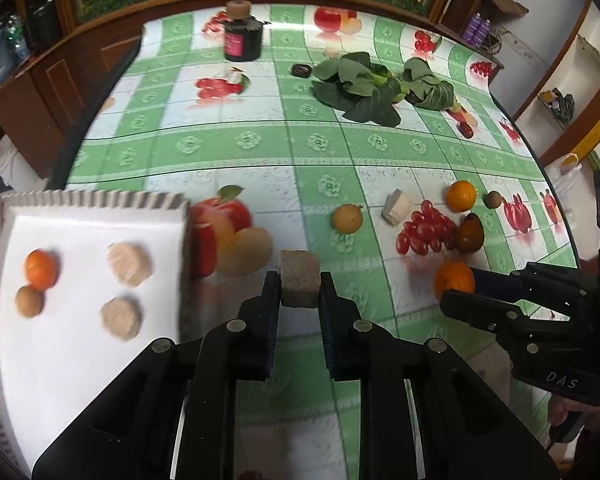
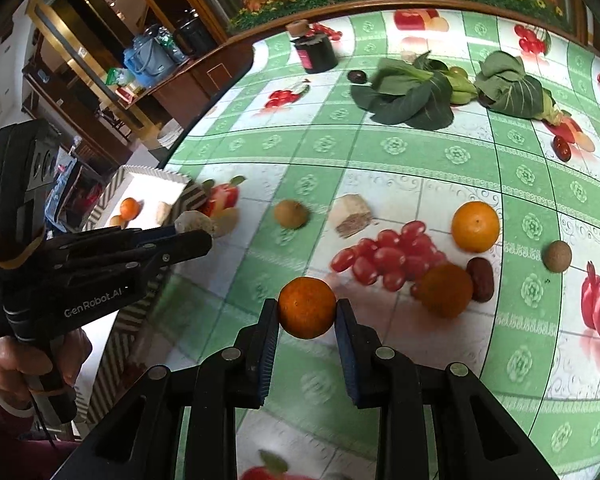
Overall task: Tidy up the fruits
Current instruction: 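Carry the tan cube into the tray and release it while the right gripper releases the orange there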
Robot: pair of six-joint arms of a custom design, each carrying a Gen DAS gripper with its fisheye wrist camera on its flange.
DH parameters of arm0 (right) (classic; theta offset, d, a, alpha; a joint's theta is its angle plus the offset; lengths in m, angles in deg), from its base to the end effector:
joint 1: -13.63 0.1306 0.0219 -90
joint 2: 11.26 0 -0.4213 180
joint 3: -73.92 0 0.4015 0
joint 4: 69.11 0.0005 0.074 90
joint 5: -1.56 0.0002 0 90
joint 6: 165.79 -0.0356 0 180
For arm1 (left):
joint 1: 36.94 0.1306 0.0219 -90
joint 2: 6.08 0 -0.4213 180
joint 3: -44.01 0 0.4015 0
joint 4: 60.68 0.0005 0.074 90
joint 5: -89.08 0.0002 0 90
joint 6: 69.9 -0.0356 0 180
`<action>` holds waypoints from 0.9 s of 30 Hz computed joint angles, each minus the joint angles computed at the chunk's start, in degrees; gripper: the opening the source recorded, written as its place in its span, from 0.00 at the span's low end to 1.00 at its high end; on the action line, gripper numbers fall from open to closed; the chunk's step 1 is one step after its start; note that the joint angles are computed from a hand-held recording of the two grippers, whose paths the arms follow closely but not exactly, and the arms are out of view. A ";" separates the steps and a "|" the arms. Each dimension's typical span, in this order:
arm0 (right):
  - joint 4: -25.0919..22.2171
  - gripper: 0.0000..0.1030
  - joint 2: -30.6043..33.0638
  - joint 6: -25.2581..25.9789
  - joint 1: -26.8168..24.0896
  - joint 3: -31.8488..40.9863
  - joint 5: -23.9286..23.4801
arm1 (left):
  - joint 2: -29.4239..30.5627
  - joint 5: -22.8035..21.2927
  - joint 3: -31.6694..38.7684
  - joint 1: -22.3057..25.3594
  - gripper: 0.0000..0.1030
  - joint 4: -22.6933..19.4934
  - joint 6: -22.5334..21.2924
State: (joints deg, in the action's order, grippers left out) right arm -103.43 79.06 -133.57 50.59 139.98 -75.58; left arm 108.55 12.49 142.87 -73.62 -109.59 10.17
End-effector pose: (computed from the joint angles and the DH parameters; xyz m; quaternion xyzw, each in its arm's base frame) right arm 0.3621 0.2619 0.2941 0.2027 0.9354 0.1249 0.2615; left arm 0.5001 -0.3834 0.3062 0.4069 0.8798 -0.1612 0.1854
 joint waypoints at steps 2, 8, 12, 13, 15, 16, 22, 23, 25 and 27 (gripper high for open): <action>-0.48 0.27 0.23 -0.39 0.85 0.89 0.51 | -1.46 -0.53 -1.49 0.69 0.17 0.70 0.15; -0.92 0.27 2.19 -0.48 3.20 4.17 1.29 | -4.91 -1.65 -4.93 3.29 0.17 2.42 0.19; -1.13 0.27 4.26 0.09 4.48 7.00 1.28 | -6.73 -2.31 -6.64 5.17 0.17 3.48 -0.28; -1.09 0.27 4.68 0.07 4.72 7.63 1.16 | -7.09 -2.37 -6.96 5.63 0.17 3.69 -0.41; -0.69 0.27 5.88 0.03 5.12 9.17 0.69 | -7.71 -2.58 -7.50 6.58 0.17 4.12 -0.61; -0.75 0.27 6.25 0.14 5.33 9.72 0.67 | -8.04 -2.66 -7.80 7.17 0.17 4.44 -0.73; -1.50 0.27 10.24 2.13 6.34 15.23 0.43 | -8.88 -2.99 -8.54 9.84 0.17 5.10 -1.58; -1.63 0.27 10.85 2.46 6.39 16.06 0.27 | -8.96 -3.04 -8.61 10.35 0.17 5.21 -1.73; -2.01 0.27 11.85 3.13 6.59 17.44 0.00 | -8.99 -2.92 -8.63 11.35 0.17 5.22 -2.01; -2.42 0.27 13.11 3.84 6.77 19.14 -0.23 | -8.99 -2.90 -8.62 12.24 0.17 5.26 -2.34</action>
State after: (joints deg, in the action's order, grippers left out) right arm -105.84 92.17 -129.72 57.36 159.12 -75.81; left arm 99.56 9.59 134.25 -61.38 -104.33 7.83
